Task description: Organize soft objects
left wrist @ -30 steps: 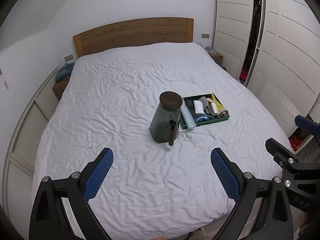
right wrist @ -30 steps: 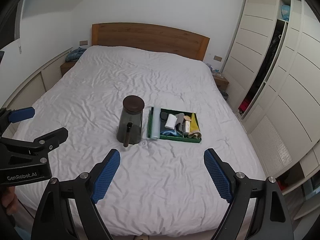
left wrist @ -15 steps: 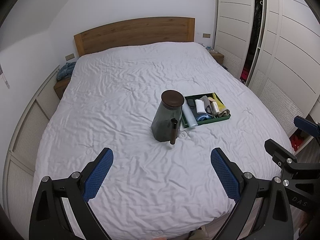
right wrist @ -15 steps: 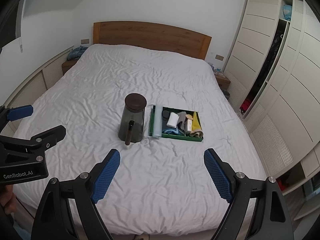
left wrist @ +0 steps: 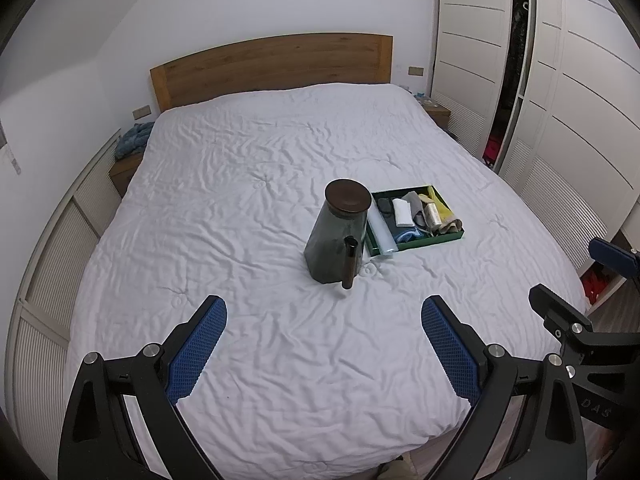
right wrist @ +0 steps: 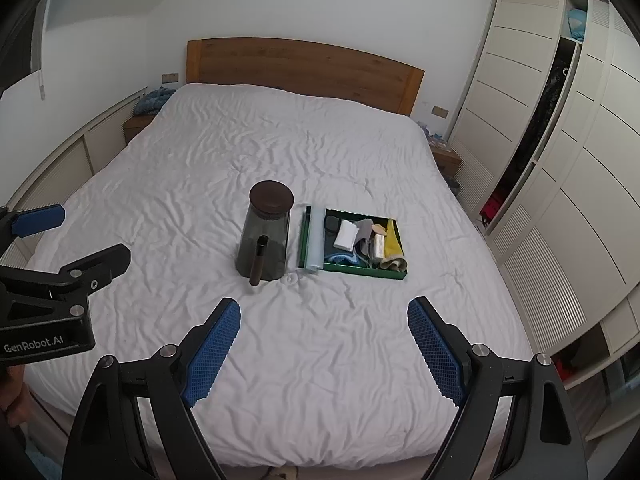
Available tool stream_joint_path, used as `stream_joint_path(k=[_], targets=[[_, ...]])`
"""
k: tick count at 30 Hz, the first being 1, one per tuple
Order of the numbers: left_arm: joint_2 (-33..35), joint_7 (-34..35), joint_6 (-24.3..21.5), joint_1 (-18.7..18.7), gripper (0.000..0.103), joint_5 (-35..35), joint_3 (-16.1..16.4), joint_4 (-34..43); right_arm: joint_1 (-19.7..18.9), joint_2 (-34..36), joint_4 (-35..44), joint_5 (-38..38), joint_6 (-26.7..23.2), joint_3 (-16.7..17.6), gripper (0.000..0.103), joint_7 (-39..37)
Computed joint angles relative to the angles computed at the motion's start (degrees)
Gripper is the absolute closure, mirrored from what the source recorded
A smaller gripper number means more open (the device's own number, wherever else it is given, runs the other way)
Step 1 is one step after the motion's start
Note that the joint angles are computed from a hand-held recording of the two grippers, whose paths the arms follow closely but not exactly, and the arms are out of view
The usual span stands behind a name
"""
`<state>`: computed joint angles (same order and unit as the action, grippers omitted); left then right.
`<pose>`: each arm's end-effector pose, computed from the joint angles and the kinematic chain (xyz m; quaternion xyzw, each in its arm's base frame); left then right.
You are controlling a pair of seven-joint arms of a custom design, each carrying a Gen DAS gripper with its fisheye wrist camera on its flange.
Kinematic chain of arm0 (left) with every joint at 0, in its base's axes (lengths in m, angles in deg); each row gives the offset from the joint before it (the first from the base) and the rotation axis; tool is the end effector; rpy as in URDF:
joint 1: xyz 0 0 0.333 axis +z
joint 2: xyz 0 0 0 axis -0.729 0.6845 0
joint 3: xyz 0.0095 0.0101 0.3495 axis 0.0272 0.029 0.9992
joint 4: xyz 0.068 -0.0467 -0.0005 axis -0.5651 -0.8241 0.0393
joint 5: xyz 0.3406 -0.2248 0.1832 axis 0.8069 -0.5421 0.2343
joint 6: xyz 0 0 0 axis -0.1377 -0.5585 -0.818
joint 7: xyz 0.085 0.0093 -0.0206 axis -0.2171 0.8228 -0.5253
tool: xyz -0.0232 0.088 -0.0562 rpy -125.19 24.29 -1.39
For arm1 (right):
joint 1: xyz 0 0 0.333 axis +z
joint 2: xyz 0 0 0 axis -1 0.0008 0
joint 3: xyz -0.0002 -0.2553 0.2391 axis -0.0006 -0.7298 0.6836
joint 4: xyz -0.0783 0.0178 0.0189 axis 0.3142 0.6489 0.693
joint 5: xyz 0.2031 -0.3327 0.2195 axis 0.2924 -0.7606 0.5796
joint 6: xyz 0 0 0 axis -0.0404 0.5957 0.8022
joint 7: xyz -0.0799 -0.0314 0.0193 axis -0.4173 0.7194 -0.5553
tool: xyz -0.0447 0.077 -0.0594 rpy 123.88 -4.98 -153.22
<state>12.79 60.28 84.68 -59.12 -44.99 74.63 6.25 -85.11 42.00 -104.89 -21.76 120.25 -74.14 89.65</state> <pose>0.7049 -0.2166 0.7510 -0.6247 0.6875 -0.2651 0.2586 0.6141 0.0241 0.8196 -0.7160 0.5792 -0.2922 0.2579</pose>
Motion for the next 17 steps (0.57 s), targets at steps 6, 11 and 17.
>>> stream_joint_path(k=[6,11,17], targets=[[-0.23,0.4,0.34,0.3,0.007,-0.44,-0.01,-0.53,0.0,0.2,0.21,0.06,-0.28,0.07,0.016,-0.01],[0.21,0.74,-0.04,0.35,0.007,-0.77,-0.04,0.13,0.11,0.24,0.2,-0.26,-0.4,0.22,0.016,0.3],[0.25,1.4,0.15,0.51,0.007,-1.52,-0.09,0.17,0.15,0.24,0.22,-0.44,-0.41,0.24,0.016,0.55]])
